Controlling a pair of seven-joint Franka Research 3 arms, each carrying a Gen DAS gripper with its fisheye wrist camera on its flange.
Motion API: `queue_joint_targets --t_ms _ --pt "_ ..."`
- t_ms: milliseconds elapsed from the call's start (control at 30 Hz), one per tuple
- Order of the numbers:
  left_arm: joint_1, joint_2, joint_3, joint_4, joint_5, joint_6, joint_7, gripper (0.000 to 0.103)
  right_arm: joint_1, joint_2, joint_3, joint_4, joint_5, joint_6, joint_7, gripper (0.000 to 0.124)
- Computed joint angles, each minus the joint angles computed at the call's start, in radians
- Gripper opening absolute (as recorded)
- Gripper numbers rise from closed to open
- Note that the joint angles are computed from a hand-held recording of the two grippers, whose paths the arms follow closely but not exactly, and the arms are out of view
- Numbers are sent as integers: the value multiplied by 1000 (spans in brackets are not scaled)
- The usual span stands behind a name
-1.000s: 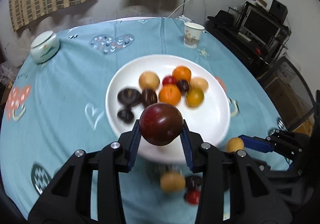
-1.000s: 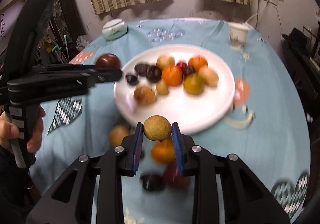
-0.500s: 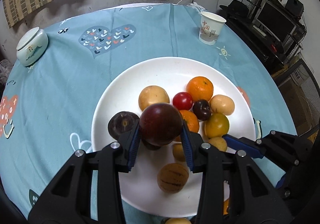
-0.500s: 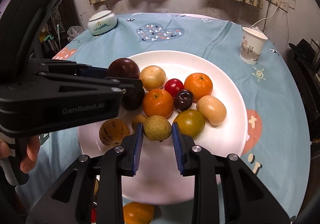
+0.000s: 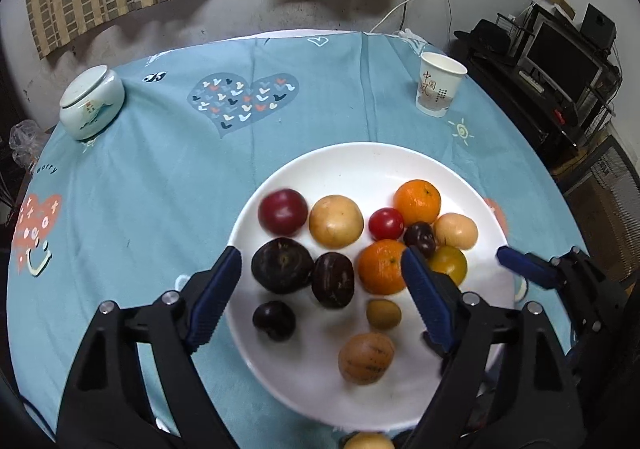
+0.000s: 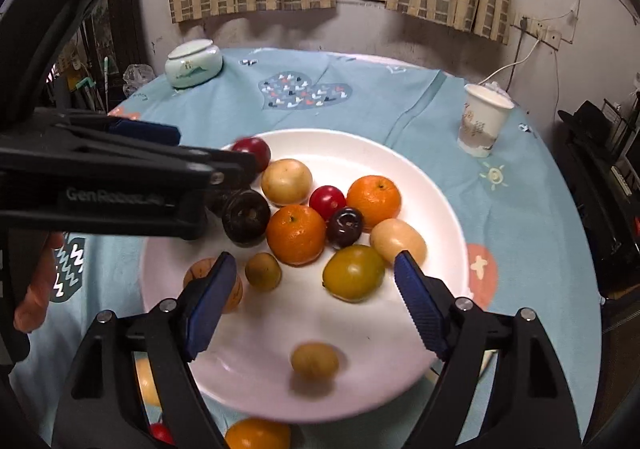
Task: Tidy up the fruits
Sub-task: 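Carry the pear and dark red plum onto the plate while opening both tools, then grasp a dark red plum with the right tool while the left tool grasps a red fruit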
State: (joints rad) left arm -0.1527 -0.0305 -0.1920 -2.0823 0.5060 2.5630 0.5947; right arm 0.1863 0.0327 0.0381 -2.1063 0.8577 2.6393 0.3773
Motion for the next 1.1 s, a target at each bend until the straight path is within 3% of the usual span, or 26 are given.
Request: queue_joint_targets --t_ms 267,433,600,767,1100 --pt "-19 -199 -52 -188 41 -24 -104 94 -21 -163 -49 -132 -52 -21 -14 82" --pt "-50 -329 -128 -341 68 -33 -260 97 -17 -339 -110 -324 0 -31 -73 94" --pt "-88 -379 -187 -434 89 -49 -398 97 -23 -414 -129 -448 -22 -5 -21 94" --pt "-132 -370 -178 -451 74 -49 -387 97 -21 -418 -144 -472 -59 -14 34 94" --pt "-145 -381 -174 -460 75 -47 -400 97 -3 -438 -163 -484 -50 -18 26 94"
